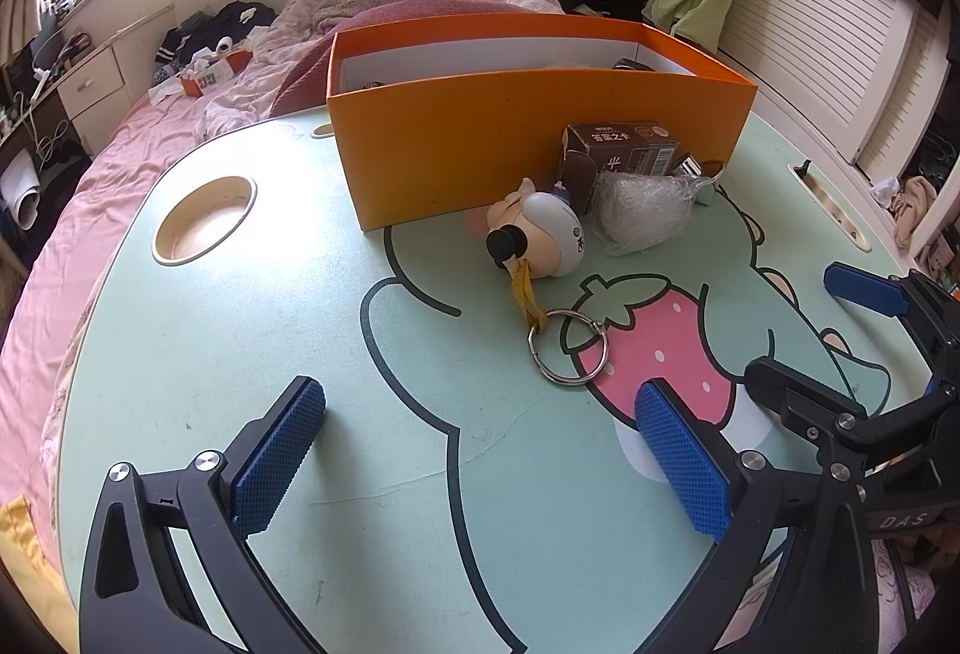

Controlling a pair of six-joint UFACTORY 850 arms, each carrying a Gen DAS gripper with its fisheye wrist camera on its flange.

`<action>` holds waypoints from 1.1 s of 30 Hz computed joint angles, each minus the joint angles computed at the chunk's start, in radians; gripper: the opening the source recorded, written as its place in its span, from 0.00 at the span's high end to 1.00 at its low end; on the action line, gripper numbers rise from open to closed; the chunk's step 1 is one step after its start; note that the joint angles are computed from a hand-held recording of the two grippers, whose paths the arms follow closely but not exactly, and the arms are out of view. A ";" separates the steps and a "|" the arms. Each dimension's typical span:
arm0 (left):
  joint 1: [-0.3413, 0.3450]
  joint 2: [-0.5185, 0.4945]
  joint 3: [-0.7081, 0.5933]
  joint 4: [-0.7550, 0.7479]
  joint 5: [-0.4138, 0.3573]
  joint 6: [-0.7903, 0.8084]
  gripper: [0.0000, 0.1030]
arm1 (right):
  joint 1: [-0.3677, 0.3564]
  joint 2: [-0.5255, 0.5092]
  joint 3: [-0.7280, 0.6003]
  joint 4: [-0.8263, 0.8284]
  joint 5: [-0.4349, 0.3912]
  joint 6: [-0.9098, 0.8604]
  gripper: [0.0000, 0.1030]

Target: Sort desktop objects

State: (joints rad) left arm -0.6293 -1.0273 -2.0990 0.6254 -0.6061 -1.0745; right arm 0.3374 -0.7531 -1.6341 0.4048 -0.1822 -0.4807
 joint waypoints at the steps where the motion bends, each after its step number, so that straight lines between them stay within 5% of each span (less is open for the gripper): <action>1: 0.000 0.000 0.000 0.000 0.000 0.001 0.00 | -0.001 0.001 0.001 0.004 0.000 -0.004 0.00; 19: -0.002 0.003 0.000 0.008 -0.002 -0.011 0.00 | 0.004 0.004 0.006 -0.004 0.006 0.008 0.00; 23: 0.007 0.023 0.024 -0.003 0.047 -0.019 0.01 | 0.003 0.004 0.007 0.006 0.005 -0.002 0.00; 27: 0.022 0.033 0.032 -0.047 0.118 0.028 0.18 | 0.004 0.004 0.008 0.001 0.008 0.003 0.00; 33: 0.050 -0.052 -0.136 -0.150 0.081 0.139 0.30 | 0.004 0.005 0.010 0.004 0.009 0.000 0.00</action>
